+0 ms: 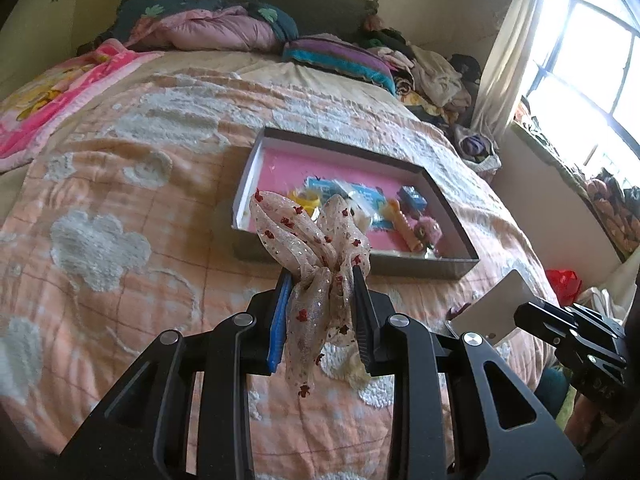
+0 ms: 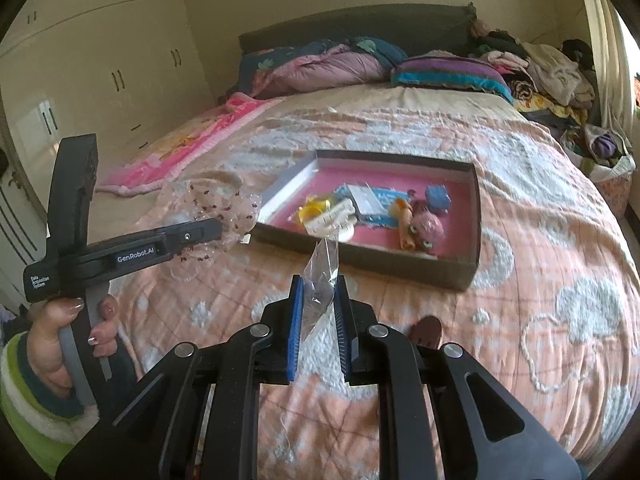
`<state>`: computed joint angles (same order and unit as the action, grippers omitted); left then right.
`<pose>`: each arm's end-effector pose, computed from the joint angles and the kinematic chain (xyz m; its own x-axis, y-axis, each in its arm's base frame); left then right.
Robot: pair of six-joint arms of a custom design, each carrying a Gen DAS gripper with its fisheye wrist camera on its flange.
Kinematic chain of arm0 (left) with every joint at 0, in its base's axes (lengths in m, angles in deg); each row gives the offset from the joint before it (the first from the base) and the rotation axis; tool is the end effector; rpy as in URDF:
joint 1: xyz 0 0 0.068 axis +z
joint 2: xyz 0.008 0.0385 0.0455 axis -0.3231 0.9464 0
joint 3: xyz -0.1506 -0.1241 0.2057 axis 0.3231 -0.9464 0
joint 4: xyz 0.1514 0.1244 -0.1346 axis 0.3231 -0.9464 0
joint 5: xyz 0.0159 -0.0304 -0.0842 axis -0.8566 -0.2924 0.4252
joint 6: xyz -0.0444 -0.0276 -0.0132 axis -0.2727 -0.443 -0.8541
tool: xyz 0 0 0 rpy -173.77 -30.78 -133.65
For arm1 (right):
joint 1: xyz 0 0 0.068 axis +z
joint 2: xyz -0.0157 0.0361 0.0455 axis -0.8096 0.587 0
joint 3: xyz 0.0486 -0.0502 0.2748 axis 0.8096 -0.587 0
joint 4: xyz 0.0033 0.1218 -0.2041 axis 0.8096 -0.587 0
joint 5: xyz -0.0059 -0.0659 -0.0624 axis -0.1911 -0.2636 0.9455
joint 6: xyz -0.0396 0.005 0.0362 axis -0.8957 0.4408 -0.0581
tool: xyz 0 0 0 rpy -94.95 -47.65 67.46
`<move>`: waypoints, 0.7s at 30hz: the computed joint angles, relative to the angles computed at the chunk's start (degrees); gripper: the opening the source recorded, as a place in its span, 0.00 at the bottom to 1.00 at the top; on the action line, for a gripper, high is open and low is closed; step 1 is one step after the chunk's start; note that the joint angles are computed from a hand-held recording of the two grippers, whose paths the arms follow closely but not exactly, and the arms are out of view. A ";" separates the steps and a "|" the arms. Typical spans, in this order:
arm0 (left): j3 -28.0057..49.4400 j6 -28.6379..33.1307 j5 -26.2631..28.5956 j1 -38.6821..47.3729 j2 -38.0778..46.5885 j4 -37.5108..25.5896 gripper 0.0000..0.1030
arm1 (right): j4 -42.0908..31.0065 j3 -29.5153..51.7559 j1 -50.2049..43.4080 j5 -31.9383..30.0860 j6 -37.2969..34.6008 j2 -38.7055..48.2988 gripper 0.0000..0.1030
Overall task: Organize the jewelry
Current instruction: 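Carry bow scrunchie with left tool while right tool carries earring bag over pink box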
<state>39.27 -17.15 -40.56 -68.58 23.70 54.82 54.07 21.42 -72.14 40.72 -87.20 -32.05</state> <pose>0.1549 -0.1629 0.2194 -0.7031 -0.1352 -0.6982 0.1004 0.9530 -0.2857 0.1480 -0.0248 0.2176 -0.6343 -0.1544 -0.7575 -0.4407 0.8773 0.1902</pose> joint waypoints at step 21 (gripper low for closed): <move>15.29 10.81 1.86 5.08 6.57 -2.27 0.20 | 4.69 13.40 -4.33 -2.33 5.91 6.28 0.14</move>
<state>54.56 -6.34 -38.69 -63.50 30.27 52.54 58.76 34.81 -76.47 38.38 -81.28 -25.77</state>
